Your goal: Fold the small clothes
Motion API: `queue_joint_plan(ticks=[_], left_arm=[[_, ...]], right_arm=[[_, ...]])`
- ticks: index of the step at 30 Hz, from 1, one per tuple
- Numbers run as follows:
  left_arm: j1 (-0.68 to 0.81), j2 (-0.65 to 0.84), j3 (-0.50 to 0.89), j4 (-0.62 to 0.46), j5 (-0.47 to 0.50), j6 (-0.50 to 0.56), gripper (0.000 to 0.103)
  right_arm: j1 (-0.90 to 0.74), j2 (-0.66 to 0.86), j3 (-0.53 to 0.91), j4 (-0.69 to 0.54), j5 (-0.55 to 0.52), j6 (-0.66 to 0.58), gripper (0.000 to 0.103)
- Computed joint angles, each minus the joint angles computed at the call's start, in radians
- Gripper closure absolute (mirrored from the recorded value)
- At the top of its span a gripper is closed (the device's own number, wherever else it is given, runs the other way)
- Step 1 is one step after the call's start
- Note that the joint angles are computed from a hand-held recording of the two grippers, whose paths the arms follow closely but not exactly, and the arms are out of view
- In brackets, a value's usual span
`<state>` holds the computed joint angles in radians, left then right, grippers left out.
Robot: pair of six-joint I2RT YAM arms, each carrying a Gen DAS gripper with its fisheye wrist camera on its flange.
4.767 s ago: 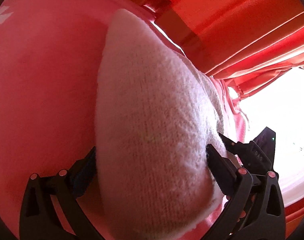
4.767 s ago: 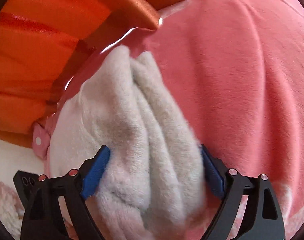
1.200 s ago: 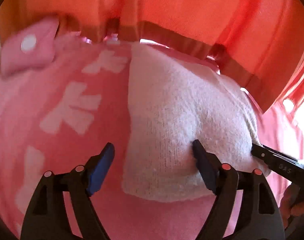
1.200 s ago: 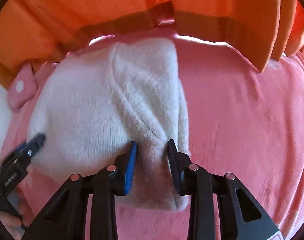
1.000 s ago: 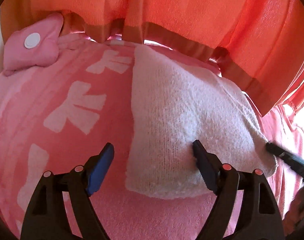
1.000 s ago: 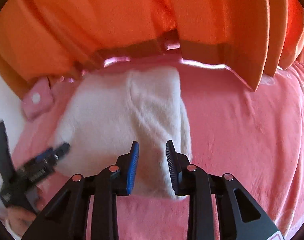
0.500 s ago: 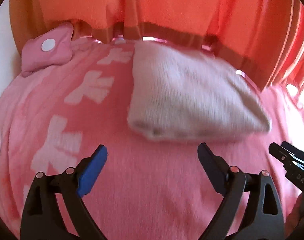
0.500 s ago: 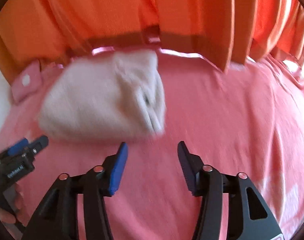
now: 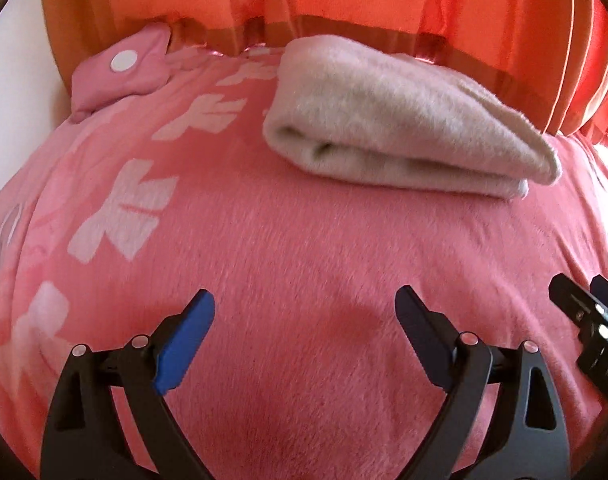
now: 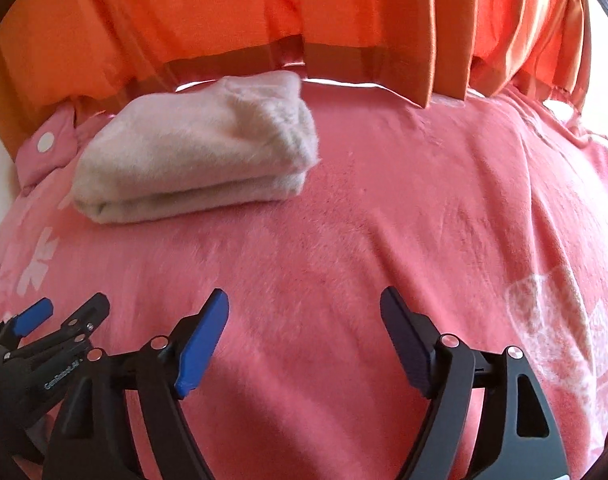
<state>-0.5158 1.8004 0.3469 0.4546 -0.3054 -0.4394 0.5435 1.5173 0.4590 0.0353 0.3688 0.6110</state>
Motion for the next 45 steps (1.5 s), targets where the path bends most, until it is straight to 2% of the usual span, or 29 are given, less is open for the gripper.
queue_joint_plan(ticks=[7, 12, 17, 31, 45], left_arm=[[-0.034, 0.054, -0.033, 0.102, -0.056, -0.024, 0.014], [-0.051, 0.081, -0.04, 0.145, -0.088, -0.033, 0.013], [-0.033, 0.089, -0.051, 0.183, -0.076, -0.034, 0.01], [-0.037, 0.102, -0.04, 0.172, -0.097, -0.036, 0.01], [-0.051, 0.102, -0.033, 0.155, -0.122, -0.041, 0.01]], right_arm=[[0.108, 0.127, 0.032, 0.055, 0.1, 0.055, 0.026], [0.113, 0.177, 0.044, 0.082, 0.114, 0.082, 0.025], [0.099, 0.176, 0.034, 0.105, 0.095, 0.087, 0.025], [0.093, 0.18, 0.022, 0.132, 0.078, 0.084, 0.025], [0.125, 0.186, 0.034, 0.106, 0.127, 0.108, 0.025]])
